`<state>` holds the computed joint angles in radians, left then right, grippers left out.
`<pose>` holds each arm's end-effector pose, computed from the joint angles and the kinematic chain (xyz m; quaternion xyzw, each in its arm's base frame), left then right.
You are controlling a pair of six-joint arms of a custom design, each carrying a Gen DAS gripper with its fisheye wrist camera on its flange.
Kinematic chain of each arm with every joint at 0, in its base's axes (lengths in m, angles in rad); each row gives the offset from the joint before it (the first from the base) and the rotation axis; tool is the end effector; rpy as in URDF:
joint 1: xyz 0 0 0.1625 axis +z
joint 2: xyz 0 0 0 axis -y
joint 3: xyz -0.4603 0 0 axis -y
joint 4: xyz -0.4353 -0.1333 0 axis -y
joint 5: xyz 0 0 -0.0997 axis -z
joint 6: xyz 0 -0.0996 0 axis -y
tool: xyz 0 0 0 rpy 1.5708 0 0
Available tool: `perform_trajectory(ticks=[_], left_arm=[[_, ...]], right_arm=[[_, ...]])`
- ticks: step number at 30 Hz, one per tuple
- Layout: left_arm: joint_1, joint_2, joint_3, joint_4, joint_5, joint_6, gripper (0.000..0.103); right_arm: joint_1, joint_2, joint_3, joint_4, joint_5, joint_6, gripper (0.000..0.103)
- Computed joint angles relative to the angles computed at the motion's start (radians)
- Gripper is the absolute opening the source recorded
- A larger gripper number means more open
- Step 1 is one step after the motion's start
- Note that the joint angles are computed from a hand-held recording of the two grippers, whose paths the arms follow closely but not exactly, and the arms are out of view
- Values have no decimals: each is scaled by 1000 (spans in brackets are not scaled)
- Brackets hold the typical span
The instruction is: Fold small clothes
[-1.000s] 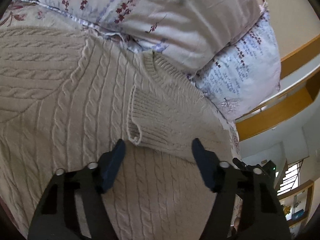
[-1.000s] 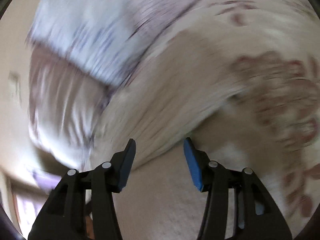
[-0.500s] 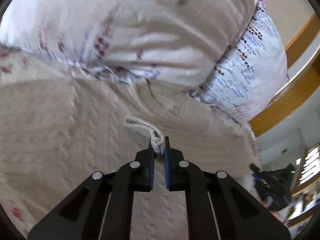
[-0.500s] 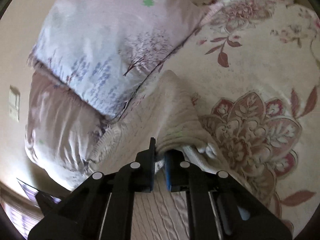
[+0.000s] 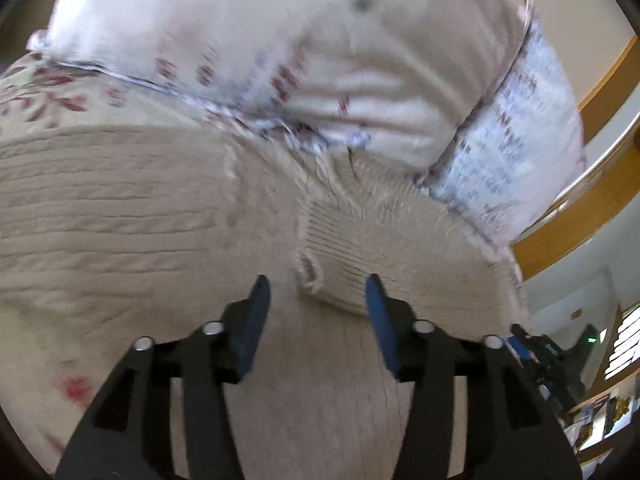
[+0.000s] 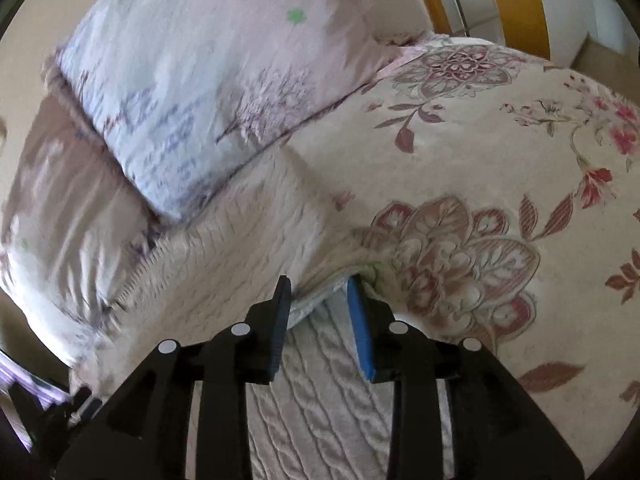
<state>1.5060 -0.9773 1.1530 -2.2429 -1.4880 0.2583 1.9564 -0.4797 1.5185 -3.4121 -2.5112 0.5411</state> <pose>0.0881 -0.8284 0.4282 0.1457 0.9575 -0.2404 0.0636 0.3275 -0.6664 0.0307 -0.2402 -0.8044 0.4979 0.2175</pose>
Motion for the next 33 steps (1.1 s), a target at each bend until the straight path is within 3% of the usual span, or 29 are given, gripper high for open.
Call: perform_trajectory(ticks=[4,8,13,16,25,28,32,33], left_arm=[[46,-67,21,-63,-43,-16,63],[92,-119,33,-145,-14,-59,67],[155,-137,6,-153,12,-185,65],[181,-120,-30,-129,-8,-269,63],[201,-53,-126,-154,-7,-456,55],[207,-27,-171,-139,-2,-500,41],[210,0,-222,-86,-4,-523,9],[210,2,-225,-83,-12,-523,9]], right_arm=[[-41,-38,56,-63,119,37,30],[-47,-59,84,-79,156,112,31],[-2,-39,72,-62,109,93,72],[20,-19,48,-38,101,39,73],[26,1,23,27,245,-39,74],[31,8,12,32,259,-66,76],[37,13,2,34,267,-100,77],[38,12,1,36,267,-106,77]])
